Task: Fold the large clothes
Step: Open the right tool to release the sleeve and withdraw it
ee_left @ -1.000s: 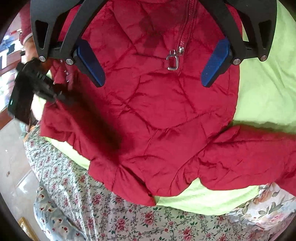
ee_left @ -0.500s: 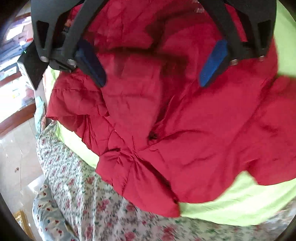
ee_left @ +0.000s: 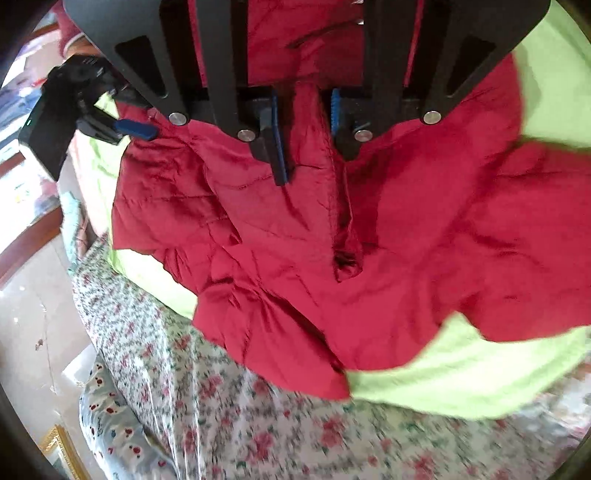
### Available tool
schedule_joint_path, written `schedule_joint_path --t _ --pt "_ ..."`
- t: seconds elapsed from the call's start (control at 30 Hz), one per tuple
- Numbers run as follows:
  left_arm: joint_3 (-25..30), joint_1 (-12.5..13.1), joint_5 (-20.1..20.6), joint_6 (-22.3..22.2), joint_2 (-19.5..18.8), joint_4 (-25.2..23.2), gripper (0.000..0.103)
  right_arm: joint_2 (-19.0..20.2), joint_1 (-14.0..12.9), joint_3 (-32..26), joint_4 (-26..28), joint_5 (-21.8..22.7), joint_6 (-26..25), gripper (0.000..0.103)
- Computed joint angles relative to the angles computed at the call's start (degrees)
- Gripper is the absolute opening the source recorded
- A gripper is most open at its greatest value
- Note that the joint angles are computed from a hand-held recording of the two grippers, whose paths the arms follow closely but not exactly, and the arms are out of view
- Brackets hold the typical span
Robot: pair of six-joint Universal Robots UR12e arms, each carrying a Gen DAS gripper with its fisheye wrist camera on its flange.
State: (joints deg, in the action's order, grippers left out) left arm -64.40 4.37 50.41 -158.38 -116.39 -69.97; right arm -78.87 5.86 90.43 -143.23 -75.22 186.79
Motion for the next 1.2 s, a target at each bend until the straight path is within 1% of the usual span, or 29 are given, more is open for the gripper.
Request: schedule_joint_path --t 0.07,0.13,0.2,0.33,0.4,0.47,0.5,0.53,0.57,0.6,0.63,0.67,0.7,0.73,0.8,0.83,0.87,0.9,0.97,1.0,1.03,1.13,1.2 --pt "-2.5 0.4 1.7 -1.8 1.3 5.0 0.016 -0.4 -0.2 0.4 -1.3 -1.1 1.9 0.046" --pt "-4.3 0.6 3.4 -3.2 2.1 9.0 0.016 -0.7 -0.4 0.8 -2.4 -2.5 3.4 0.046" --pt "-5.6 0.5 4.5 -4.4 2.4 12.1 0.016 -0.9 -0.4 0.8 -3.5 -5.1 5.4 0.046" --pt "-7.5 0.1 6.5 -4.6 2.9 15.6 0.016 -0.1 0.3 -0.7 -3.1 -13.8 8.3 0.047" --pt "-8.4 -0.3 8.3 -4.5 3.0 17.5 0.016 0.8 0.4 -1.6 -3.1 -17.4 9.4 0.055" --pt "-8.9 -0.5 9.7 -4.7 3.0 19.0 0.018 1.6 0.6 -2.3 -2.1 -20.5 10.1 0.058" --pt "-9.4 -0.3 9.9 -4.7 3.3 19.5 0.020 2.2 0.5 -2.9 -0.7 -22.0 10.6 0.058" --pt "-9.7 -0.2 10.3 -5.2 3.5 20.1 0.022 2.7 0.5 -3.2 0.7 -22.7 11.2 0.059" --pt "-9.9 0.0 10.5 -5.9 3.6 20.5 0.027 3.2 0.3 -3.7 2.8 -22.6 12.3 0.059" --pt "-10.1 0.2 10.7 -7.0 3.8 21.0 0.032 3.7 -0.2 -3.8 4.5 -21.2 13.6 0.059" --pt "-10.4 0.4 11.3 -8.2 4.1 22.0 0.032 3.9 -0.3 -3.7 4.9 -20.6 14.0 0.060" --pt "-10.8 0.6 11.7 -8.9 4.5 23.4 0.032 4.1 -0.2 -3.4 4.4 -21.1 14.1 0.060" --pt "-11.2 0.7 11.6 -9.3 4.9 24.2 0.032 4.3 0.0 -3.4 4.1 -21.9 14.0 0.060" --pt "-11.6 1.1 10.3 -9.6 5.3 25.0 0.031 4.4 0.2 -3.5 4.1 -22.3 13.9 0.061" --pt "-11.7 1.9 5.3 -9.4 5.9 25.0 0.032 4.6 0.5 -3.9 4.7 -23.1 13.9 0.062" --pt "-11.3 1.9 2.8 -8.1 6.0 23.6 0.032 4.6 0.6 -3.9 4.9 -23.4 13.8 0.063" --pt "-10.9 1.8 1.2 -6.7 6.0 22.1 0.032 4.7 0.7 -4.0 5.1 -23.7 13.7 0.063" --pt "-10.7 1.6 0.7 -6.0 6.0 21.5 0.032 4.8 0.7 -4.2 5.3 -24.0 13.6 0.063" --pt "-10.1 0.5 1.7 -3.7 5.7 20.2 0.032 4.9 0.9 -4.3 5.3 -24.4 13.5 0.063" --pt "-9.9 -0.2 3.2 -2.8 5.4 19.9 0.032 4.8 0.9 -4.2 5.2 -24.5 13.4 0.063" --pt "-9.8 -0.8 4.8 -2.5 5.1 19.6 0.032 4.7 0.9 -4.0 5.1 -24.5 13.4 0.063" --pt "-8.6 -2.2 10.3 -2.1 3.4 16.4 0.031 4.6 0.6 -3.8 4.6 -24.1 13.5 0.063" --pt "-8.4 -2.2 11.7 -2.0 2.6 15.1 0.030 4.3 0.6 -3.5 4.3 -24.0 13.8 0.063"
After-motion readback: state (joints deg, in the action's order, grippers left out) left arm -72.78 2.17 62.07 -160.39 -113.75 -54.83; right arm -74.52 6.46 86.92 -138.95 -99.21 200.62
